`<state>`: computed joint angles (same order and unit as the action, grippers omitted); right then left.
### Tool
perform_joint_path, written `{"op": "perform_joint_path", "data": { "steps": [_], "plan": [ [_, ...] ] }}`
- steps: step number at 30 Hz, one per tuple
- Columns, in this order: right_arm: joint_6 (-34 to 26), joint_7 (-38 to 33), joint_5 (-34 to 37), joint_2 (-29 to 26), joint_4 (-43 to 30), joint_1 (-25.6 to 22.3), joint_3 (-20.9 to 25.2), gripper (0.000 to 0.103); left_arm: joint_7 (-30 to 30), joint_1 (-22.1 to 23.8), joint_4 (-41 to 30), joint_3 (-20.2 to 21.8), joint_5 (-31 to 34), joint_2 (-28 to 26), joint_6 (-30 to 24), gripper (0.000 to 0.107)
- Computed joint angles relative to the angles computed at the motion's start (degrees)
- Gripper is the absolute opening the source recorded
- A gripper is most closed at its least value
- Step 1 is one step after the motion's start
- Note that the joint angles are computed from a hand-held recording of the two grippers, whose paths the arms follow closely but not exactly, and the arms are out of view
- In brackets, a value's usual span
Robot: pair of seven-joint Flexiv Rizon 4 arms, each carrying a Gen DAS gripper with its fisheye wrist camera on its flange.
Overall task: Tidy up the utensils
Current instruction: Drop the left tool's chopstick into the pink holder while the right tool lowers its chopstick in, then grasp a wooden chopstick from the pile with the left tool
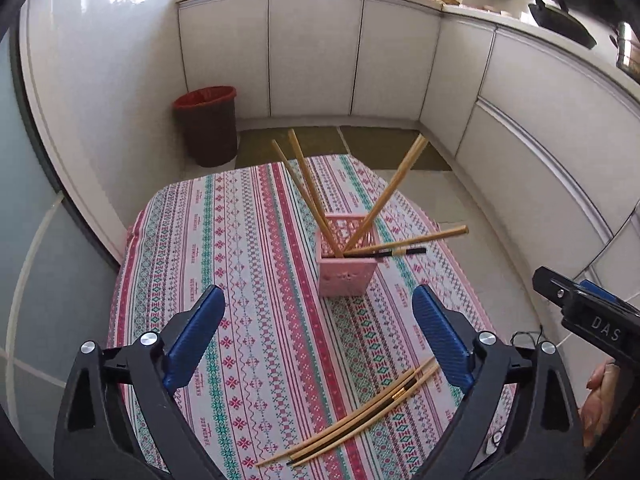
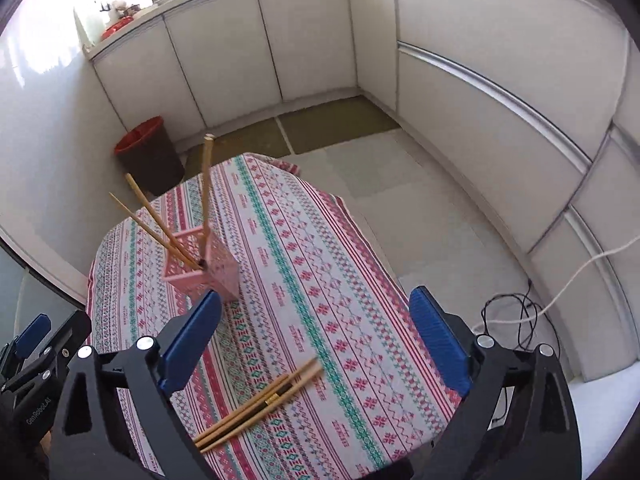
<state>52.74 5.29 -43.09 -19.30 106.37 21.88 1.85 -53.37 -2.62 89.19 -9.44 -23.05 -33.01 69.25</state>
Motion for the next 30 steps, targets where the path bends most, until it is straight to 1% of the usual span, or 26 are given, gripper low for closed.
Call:
{"op": "perform_joint_path", "data": {
  "steps": [3,4,7,9,11,12,14,15,16,17,20,23,26,30],
  "plan": [
    [-1.53,1.00,2.64,1.17,3.79,-0.38,1.09,0.093,-1.24,-2.30,-0.75,2.87,3.98,-1.30,-2.36,0.094],
    [-2.70,0.91,3.47,1.46,4.90,-0.46,1.45,0.093,-1.78,-3.00,-1.39,3.74,5.36,-1.93,-3.91,0.096],
    [-7.66,1.71,4.56,1.97,7.34,-0.03,2.14,0.093,-3.03,-4.77,-3.47,5.59,9.18,-3.79,-8.70,0.096],
    [-8.98,1.42,6.23,2.10,8.82,-0.43,2.88,0.093,-3.23,-5.89,-5.89,6.38,11.77,-5.66,-13.09,0.096],
    [-8.16,-0.04,8.81,2.07,10.09,-1.38,3.61,0.093,-3.11,-6.40,-8.43,6.47,13.17,-7.63,-17.83,0.094],
    [-6.67,-1.22,10.15,1.91,10.74,-1.99,3.94,0.093,-3.09,-6.72,-9.87,6.66,13.95,-8.70,-20.34,0.092],
    [-3.41,-4.16,12.47,1.28,11.75,-3.06,4.33,0.093,-2.94,-7.47,-14.46,6.96,15.38,-11.42,-28.32,0.078],
    [-2.77,-5.35,13.43,1.16,12.17,-3.29,4.38,0.093,-3.26,-7.91,-17.04,7.22,16.04,-12.87,-32.36,0.075],
    [-2.01,-6.17,14.03,0.97,12.58,-3.40,4.29,0.093,-3.73,-8.47,-19.01,7.60,16.92,-14.04,-35.01,0.068],
    [-1.20,-6.35,14.18,0.84,13.15,-3.31,4.07,0.093,-3.94,-8.92,-20.01,7.79,17.74,-14.73,-35.99,0.061],
    [0.16,-6.77,16.84,0.23,13.89,-3.31,4.21,0.093,-3.77,-9.32,-22.81,7.49,18.52,-16.49,-39.04,0.056],
    [3.08,-6.95,18.48,0.10,14.62,-3.52,3.78,0.093,-4.50,-9.74,-25.00,7.71,19.15,-17.95,-40.58,0.055],
    [3.83,-6.83,19.16,0.05,15.01,-3.24,3.49,0.093,-4.68,-10.09,-26.52,7.87,19.88,-19.12,-41.67,0.055],
    [3.72,-7.93,20.10,-0.27,14.49,-3.20,3.38,0.093,-4.60,-10.54,-27.26,8.17,21.05,-20.26,-40.98,0.055]
  ]
}}
